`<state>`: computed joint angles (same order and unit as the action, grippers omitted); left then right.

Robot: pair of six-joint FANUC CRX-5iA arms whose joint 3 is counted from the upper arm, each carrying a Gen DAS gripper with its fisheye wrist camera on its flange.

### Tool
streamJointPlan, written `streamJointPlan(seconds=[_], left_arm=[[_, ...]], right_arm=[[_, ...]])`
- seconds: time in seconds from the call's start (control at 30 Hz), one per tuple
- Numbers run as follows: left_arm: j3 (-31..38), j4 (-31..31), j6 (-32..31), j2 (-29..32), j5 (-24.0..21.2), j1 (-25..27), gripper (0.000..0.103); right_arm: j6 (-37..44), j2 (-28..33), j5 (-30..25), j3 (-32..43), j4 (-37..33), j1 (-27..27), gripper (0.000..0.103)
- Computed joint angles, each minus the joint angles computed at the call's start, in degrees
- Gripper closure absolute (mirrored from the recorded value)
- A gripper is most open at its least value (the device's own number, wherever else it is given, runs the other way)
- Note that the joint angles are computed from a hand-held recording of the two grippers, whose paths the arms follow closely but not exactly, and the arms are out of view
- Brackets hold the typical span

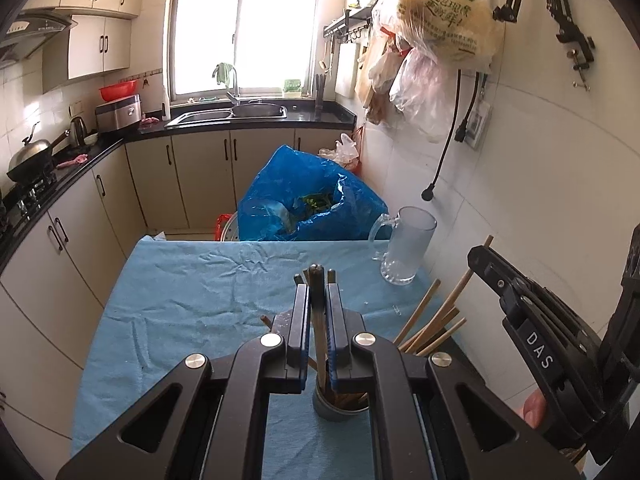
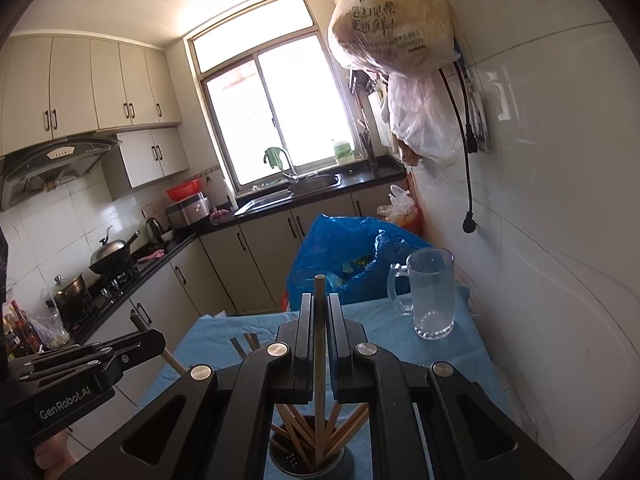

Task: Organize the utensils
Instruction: 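Lower both chopsticks into the black holder, then open both grippers and pull them back from the holder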

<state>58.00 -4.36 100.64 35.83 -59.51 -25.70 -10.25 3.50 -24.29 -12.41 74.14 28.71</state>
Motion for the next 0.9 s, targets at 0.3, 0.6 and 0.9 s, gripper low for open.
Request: streamJointPlan(seconds=[0.3, 0.6, 0.9], left_arm=[[-0.32, -0.80, 0.59, 0.72, -0.87, 0.04, 0.096], [0.14, -1.33, 0.97, 1.84, -1.95, 0.39, 0.095], [-4.35, -3.83, 3.96, -0.93, 0.46, 0.87, 0.071]], right_arm=[[3.30, 1.25, -1.24, 0.47, -3.82, 0.64, 0.097], [7.71, 3.21, -2.18, 2.10, -9.29, 1.27, 0.097], [13.81, 3.88, -4.62, 4.39, -16.24, 2.23, 0.095]])
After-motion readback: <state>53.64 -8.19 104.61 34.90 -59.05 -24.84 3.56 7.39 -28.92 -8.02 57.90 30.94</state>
